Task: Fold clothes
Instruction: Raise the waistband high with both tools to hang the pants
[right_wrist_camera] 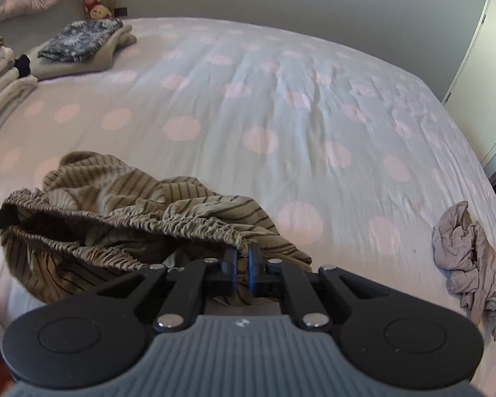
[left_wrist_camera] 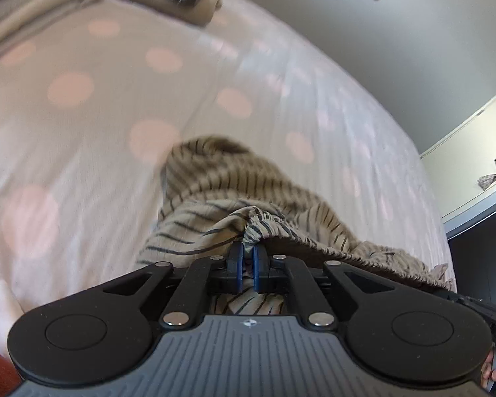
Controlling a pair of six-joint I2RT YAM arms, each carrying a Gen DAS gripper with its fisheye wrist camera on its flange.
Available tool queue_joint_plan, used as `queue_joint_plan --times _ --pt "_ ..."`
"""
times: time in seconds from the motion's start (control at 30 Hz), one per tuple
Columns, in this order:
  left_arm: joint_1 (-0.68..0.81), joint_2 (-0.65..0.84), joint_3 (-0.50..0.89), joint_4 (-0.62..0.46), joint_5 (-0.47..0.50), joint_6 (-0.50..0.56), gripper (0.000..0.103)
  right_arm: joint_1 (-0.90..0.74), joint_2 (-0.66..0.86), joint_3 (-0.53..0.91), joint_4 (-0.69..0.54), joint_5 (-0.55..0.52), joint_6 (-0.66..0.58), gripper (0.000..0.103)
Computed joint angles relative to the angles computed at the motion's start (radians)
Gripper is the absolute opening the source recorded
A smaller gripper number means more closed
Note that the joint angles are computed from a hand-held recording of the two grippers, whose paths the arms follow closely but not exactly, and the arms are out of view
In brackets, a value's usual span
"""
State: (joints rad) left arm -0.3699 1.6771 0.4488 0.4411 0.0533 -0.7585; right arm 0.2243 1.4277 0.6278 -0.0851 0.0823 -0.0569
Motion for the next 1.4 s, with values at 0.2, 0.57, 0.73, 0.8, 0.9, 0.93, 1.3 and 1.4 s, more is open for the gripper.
queue_joint_plan --times 0.2,0.57,0.73,0.8,0.9,0.93,1.3,1.4 --pt "0.048 -0.296 -0.008 -0.166 0.022 0.104 0.004 0.035 -0.223 -0.022 -0.064 -0.008 0.045 0.007" --pt "0.168 -0.428 0.359 -0.563 0.12 0.368 0.003 0.065 -0.283 0.223 -0.158 -0.043 0.015 0.006" --pt "0.165 -0.287 0.606 -0.665 0.087 0.474 0.003 0.037 -0.148 0.403 -0.156 -0.073 0.005 0.006" --pt "0.163 -0.216 0.714 -0.704 0.076 0.51 0.003 0.018 -0.057 0.501 -0.164 -0.088 0.005 0.006" --pt "0.166 -0.085 0.894 -0.763 0.071 0.548 0.003 -0.006 0.095 0.67 -0.179 -0.096 0.021 0.006" --pt "0.166 -0.042 0.96 -0.785 0.067 0.559 0.003 -0.014 0.145 0.732 -0.187 -0.099 0.028 0.006" --pt "0.103 0.435 1.734 -0.924 -0.117 0.745 0.003 -0.035 0.58 1.351 -0.194 -0.032 0.004 0.006" --pt "0.08 0.508 1.889 -0.922 -0.156 0.788 0.003 -0.043 0.651 1.487 -0.179 -0.015 0.018 0.006"
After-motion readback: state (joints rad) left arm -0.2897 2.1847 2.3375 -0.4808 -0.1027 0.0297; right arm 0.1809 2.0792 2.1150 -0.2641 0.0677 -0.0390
